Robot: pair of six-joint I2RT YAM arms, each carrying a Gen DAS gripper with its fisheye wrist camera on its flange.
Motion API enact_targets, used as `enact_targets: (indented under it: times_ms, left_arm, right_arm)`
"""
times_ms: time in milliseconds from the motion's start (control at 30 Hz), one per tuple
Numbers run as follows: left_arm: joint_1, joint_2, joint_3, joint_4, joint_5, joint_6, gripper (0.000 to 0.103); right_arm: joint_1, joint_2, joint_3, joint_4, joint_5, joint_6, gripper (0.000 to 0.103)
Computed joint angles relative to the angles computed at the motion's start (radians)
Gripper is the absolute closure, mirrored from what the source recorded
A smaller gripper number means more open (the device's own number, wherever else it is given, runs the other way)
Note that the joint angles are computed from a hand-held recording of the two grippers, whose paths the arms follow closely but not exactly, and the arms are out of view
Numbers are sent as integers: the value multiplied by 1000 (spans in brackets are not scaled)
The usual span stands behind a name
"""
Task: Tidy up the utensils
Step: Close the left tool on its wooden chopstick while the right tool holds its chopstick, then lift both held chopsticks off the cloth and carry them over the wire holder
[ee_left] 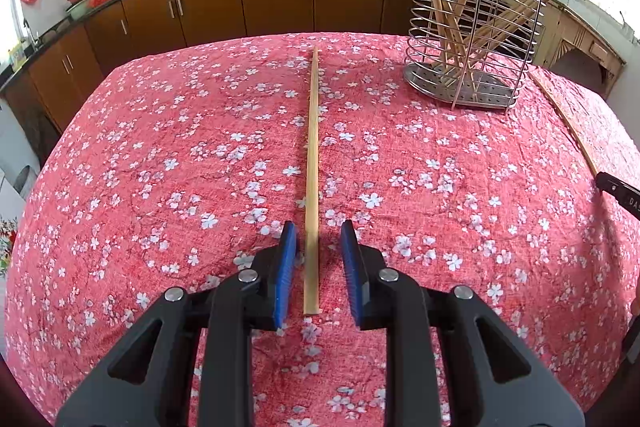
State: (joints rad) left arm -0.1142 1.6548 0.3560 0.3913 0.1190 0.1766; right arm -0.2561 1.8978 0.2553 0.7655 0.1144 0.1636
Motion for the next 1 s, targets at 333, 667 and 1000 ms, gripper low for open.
enact_targets:
  times_ms: [333,667,1000]
  left_arm:
    - [-14,-13,-10,1,-32,-5,79]
    - [-32,-59,-42,-12,-56,-14,79]
    - [-48,-100,-82,-12,-55,-1,95]
  right_arm:
    - [-16,-4,1,-5,-15,-2,94]
    - [-17,-16,-17,-1,-16,1,94]
    - [-20,-26,-27,2,-16,-5,95]
